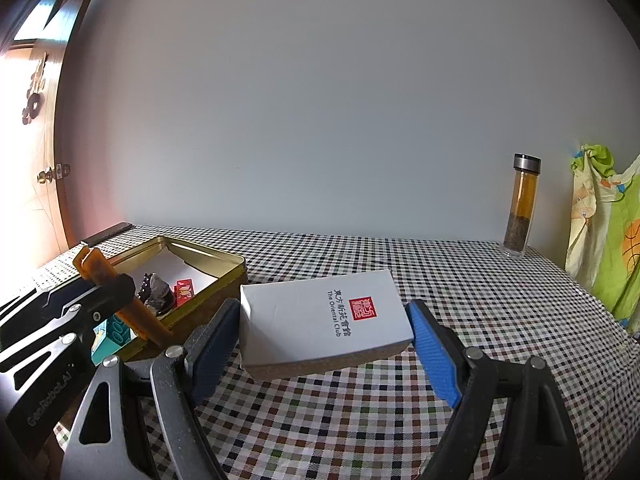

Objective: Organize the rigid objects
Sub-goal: 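Carry the white box and wooden brush toward the gold tray with both tools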

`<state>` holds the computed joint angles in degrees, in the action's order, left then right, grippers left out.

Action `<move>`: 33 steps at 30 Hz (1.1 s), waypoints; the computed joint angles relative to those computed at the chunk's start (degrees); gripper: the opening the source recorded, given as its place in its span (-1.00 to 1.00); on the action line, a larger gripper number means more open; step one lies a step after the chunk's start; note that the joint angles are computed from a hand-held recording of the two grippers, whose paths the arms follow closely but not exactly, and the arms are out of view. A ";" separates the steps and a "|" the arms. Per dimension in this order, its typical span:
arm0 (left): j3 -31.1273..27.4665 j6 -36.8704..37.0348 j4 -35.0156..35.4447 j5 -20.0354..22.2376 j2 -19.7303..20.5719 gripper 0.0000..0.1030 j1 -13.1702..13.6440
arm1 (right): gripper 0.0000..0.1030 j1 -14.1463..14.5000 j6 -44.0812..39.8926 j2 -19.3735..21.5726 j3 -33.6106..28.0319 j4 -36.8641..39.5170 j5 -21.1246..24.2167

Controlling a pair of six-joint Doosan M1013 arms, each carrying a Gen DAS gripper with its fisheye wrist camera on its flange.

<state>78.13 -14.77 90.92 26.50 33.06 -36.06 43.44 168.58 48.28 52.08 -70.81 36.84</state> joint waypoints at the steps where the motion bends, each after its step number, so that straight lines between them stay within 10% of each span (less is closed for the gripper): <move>1: 0.25 -1.21 1.15 0.11 -0.11 -0.53 -0.01 | 0.64 0.03 -0.05 0.02 -0.02 -0.03 0.00; 33: 4.08 -13.90 16.49 -2.16 -2.10 -0.54 0.14 | 0.64 0.65 6.62 -0.38 1.51 -7.16 -2.55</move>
<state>82.22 -28.67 107.41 24.33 30.95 -35.92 44.08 175.21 47.90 53.59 -77.97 34.29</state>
